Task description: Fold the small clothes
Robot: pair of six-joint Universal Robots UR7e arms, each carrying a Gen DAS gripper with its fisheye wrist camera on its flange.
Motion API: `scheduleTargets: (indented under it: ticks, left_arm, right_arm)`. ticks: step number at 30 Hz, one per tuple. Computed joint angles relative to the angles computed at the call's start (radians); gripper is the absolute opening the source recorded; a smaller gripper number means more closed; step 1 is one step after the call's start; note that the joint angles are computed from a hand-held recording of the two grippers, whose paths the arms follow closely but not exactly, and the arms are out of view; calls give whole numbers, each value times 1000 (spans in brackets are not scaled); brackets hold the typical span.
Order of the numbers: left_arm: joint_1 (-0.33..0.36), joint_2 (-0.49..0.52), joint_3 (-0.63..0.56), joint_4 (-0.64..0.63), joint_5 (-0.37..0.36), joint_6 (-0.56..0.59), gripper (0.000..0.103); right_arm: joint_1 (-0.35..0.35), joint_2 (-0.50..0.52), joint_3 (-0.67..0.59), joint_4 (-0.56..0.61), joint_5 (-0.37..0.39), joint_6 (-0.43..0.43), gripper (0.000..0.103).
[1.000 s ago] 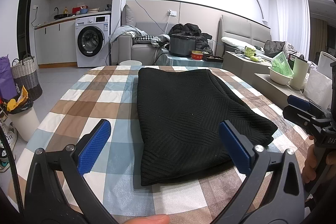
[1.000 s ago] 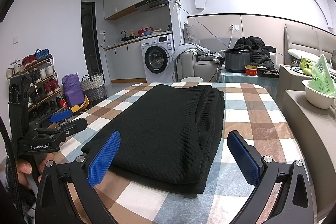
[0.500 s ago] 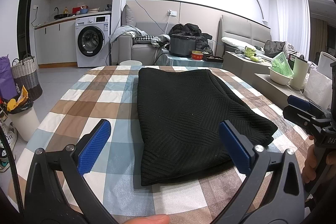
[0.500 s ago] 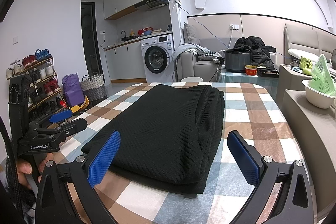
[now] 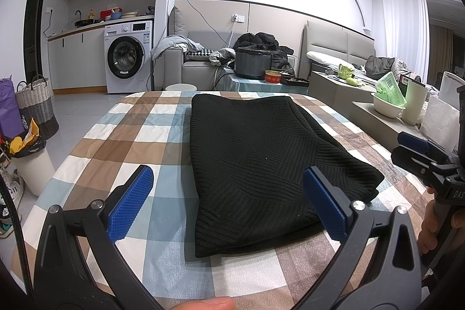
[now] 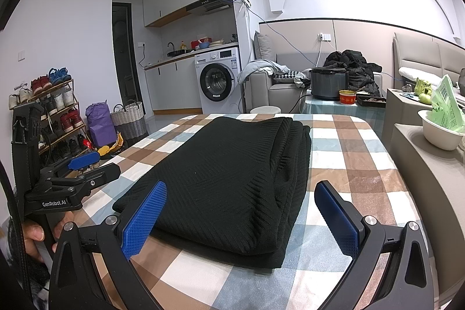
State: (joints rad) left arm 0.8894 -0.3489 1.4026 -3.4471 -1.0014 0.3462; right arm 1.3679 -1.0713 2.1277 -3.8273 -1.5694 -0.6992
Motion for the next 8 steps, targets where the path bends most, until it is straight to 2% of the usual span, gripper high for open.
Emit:
scheduleTargets:
  ticks: [8]
  left_arm:
    - [0,2,-4,-6,3,5,102]
  right_arm:
    - [0,-1,0,1,0,-1,103]
